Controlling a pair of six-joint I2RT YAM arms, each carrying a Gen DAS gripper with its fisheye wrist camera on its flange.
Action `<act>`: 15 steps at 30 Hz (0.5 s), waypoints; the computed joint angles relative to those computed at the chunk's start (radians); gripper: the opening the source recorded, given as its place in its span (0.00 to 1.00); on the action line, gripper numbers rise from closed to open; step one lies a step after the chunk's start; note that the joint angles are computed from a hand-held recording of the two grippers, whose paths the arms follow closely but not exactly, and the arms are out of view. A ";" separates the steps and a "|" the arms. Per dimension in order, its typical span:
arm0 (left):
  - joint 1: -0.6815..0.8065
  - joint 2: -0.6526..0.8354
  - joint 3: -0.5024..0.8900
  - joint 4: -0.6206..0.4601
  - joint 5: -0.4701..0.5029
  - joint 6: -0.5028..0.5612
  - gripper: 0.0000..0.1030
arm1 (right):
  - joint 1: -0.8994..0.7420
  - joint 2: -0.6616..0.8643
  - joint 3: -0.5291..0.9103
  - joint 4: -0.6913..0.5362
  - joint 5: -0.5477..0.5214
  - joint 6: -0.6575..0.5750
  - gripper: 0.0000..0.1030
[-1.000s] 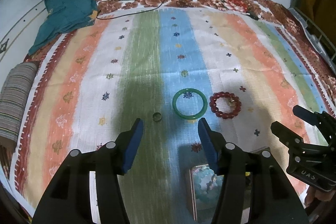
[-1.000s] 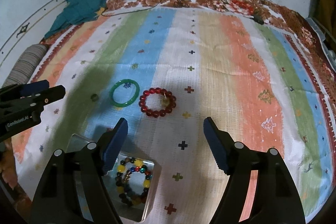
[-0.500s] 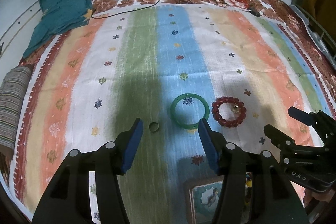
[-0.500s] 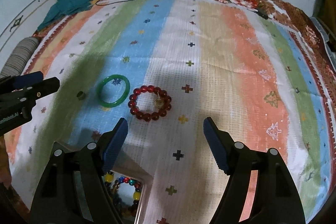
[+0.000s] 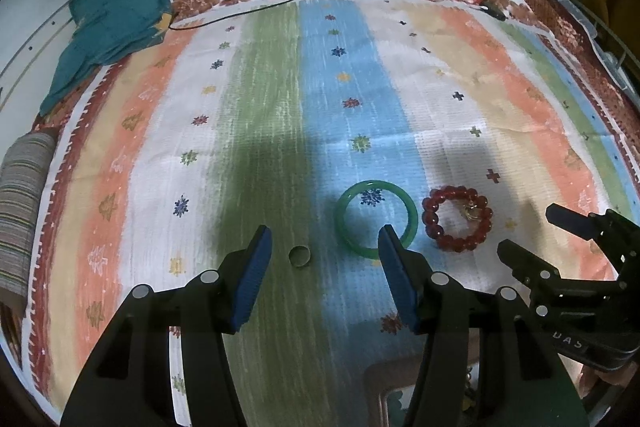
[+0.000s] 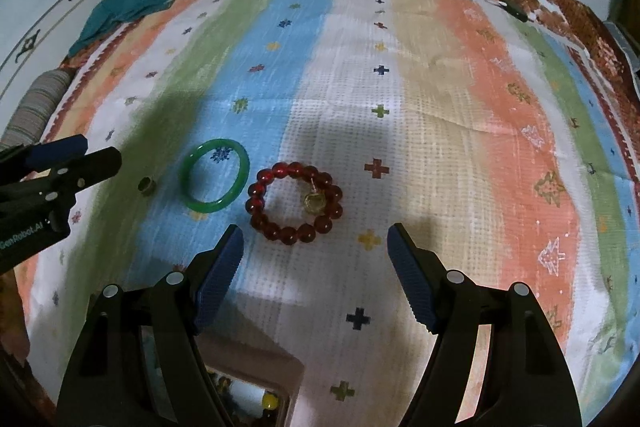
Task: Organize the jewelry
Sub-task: 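Move left gripper toward green bangle while right gripper approaches red bead bracelet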
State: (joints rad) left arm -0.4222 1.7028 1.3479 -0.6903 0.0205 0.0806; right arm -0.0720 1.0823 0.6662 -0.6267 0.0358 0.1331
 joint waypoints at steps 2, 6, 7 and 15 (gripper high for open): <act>-0.003 0.010 0.005 0.005 -0.004 0.005 0.54 | -0.001 0.021 0.004 0.013 0.001 0.005 0.72; -0.012 0.036 0.019 0.014 -0.015 0.014 0.54 | -0.004 0.057 0.007 0.036 0.003 0.009 0.72; -0.015 0.044 0.024 0.015 -0.018 0.017 0.54 | -0.006 0.072 0.007 0.045 0.004 0.008 0.72; -0.031 0.102 0.054 0.033 -0.052 0.037 0.54 | -0.026 0.171 0.013 0.105 -0.006 -0.008 0.72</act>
State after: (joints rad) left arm -0.4531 1.8050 1.4014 -0.6578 -0.0315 0.1176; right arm -0.0983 1.2531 0.6787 -0.5216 0.0299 0.1249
